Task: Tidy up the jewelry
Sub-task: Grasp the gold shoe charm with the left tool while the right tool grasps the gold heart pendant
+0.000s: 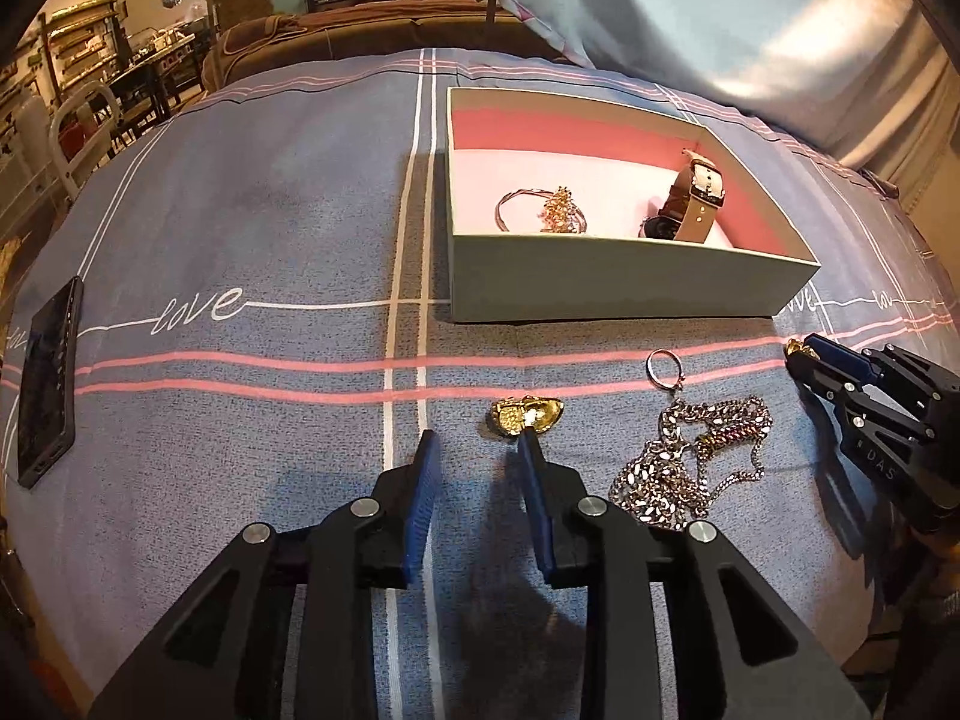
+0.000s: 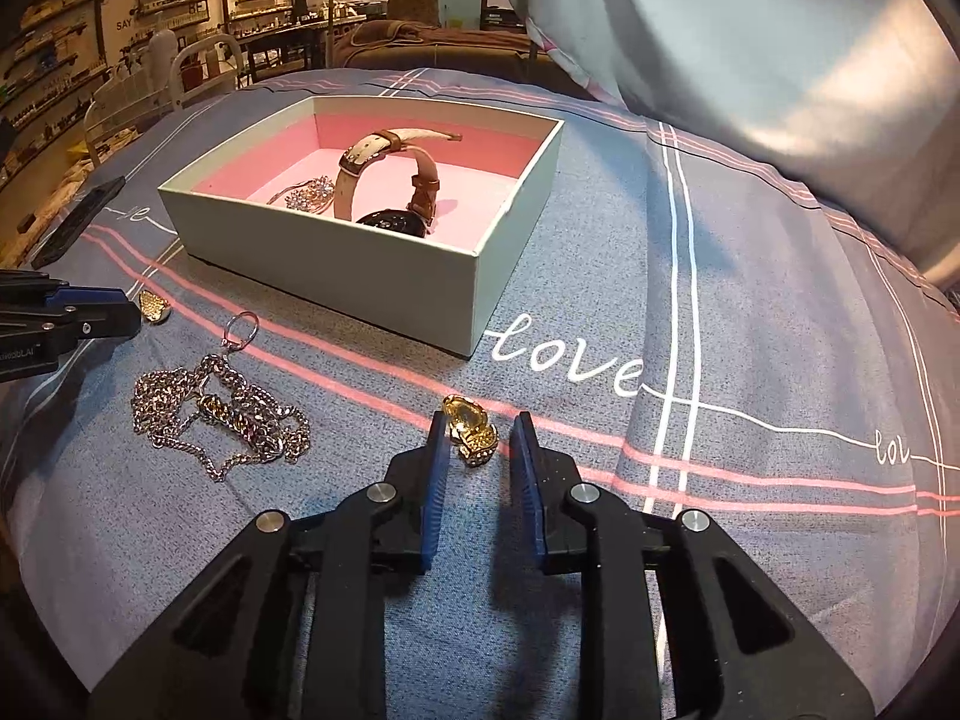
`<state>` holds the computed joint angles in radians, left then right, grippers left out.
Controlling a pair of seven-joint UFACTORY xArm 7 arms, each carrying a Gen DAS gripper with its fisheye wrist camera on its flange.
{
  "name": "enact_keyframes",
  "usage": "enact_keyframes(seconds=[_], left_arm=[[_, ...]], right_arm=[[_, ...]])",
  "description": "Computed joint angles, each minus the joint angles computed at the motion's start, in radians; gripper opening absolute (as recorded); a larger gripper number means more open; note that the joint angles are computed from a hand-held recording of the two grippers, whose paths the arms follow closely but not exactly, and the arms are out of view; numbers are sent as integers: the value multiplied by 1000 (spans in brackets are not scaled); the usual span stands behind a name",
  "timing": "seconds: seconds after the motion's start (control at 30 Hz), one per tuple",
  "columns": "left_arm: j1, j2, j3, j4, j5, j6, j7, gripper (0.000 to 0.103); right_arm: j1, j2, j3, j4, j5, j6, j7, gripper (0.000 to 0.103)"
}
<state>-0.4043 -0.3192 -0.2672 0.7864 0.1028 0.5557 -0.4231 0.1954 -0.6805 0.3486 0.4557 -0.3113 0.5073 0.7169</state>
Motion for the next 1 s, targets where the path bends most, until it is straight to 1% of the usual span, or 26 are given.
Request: enact_keyframes(seconds=[0.03,0.07,0.2,0.23,0.27,0.3,0.33,0.37,0.4,0.47,0.5,0.57,0.6,0.63,0.73,0.77,1.0], left_arm=[[5,2,-9,2,15,-4,-11,39],[7,11,-16,9,28,-6,-16,42],[19,73,-36,50,94,-10,-55,43],[23,84,-43,56,125,-14,-72,41],[26,88,-48,58,154,-18,-90,32],[25,86,-47,58,170,-17,-101,26],[17,83,-38,58,160,-15,-94,17],[0,75,-17,50,117,-25,-65,15],[-12,64,-1,41,79,-35,-42,15],[-6,47,-5,31,80,-34,-49,15],[-4,40,-7,27,81,-33,-49,15],[-8,27,-3,17,62,-36,-42,15],[-8,24,-3,15,55,-35,-38,15],[-4,21,-7,15,60,-31,-42,15],[-7,15,-7,12,46,-28,-38,15],[-8,12,-6,9,41,-29,-35,15],[-14,-5,-8,6,17,-29,-20,15]], right_arm=[[1,-4,-1,-4,1,0,2,29],[1,-10,-2,-11,2,-7,6,29],[4,-15,-13,-23,19,-26,11,29],[0,-17,-8,-22,16,-24,13,31],[-7,-18,3,-22,10,-20,19,32],[-15,-23,13,-23,2,-18,28,37],[-20,-32,19,-28,-5,-17,36,45],[-22,-41,20,-35,-6,-17,43,49],[-20,-48,15,-42,-4,-22,47,50],[-7,-53,-7,-56,10,-41,38,50],[-2,-47,-14,-54,15,-45,29,48],[10,-36,-24,-50,21,-56,2,35],[12,-26,-23,-41,21,-57,-10,30],[13,-17,-19,-34,19,-58,-20,23],[3,2,10,-7,4,-31,-24,18],[7,2,5,-7,10,-32,-22,16],[36,-11,-23,-9,51,-34,-23,15]])
